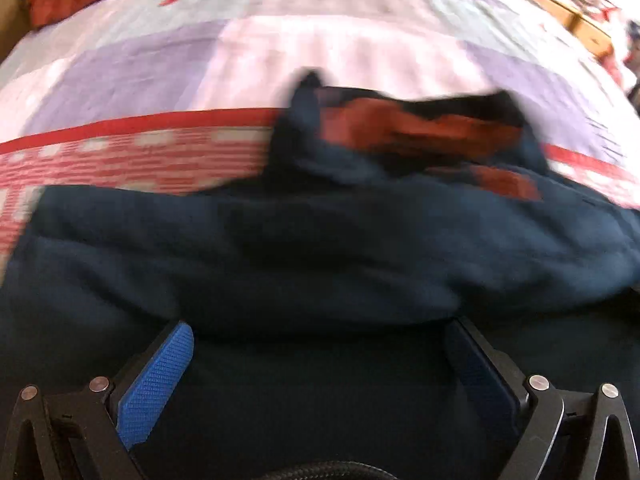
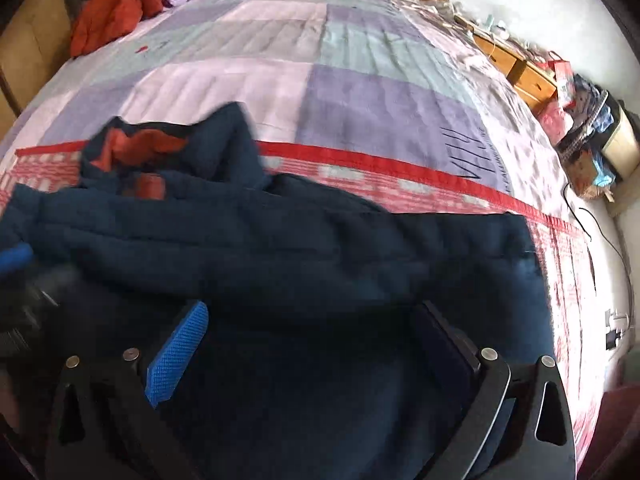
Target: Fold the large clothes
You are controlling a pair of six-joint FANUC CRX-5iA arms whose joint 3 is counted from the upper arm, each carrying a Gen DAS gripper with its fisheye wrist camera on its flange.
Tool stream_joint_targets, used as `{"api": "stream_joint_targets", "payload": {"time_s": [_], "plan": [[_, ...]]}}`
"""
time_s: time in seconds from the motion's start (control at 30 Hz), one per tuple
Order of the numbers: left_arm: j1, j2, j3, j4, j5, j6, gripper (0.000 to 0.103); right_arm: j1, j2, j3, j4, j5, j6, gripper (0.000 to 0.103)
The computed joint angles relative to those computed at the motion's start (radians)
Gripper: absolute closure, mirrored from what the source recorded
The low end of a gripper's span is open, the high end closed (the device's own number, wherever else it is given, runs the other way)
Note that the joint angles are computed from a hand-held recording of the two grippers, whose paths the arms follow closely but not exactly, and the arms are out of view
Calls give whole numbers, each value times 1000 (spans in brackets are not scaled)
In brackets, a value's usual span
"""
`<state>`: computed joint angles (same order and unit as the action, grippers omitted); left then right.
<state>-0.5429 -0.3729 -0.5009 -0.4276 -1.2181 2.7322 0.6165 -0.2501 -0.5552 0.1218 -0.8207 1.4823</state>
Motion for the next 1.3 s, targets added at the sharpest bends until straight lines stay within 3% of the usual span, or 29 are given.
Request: {"api": "stream_joint_targets", "payload": {"time_s": [0.07,0.13,0.23,0.33,0.53,1.03,1.3], "plan": [[40,-50,-32,-2,-51,-12,0,-101,35,31,-69,20,93,0],[83,-75,-50,-5,-94,-43,0,-165,75,51,-48,39,108,0],[137,-113,-72,4,-120,-85,0,-264,141,148,-172,-30,227,0],[131,-122,-77,-9,-135,-93,0,-235,125,111,-114,6,199,0],[150,-151,-93,-3,-129,-130,0,-233,126,107,-109,11,186,0],[7,-185,-77,-51,-226,-29,0,-243,31,55,-140,21,217,0],[-217,-295,-102,-103,-354,134,0,-365,-85,23,-279,-47,394,0]]}}
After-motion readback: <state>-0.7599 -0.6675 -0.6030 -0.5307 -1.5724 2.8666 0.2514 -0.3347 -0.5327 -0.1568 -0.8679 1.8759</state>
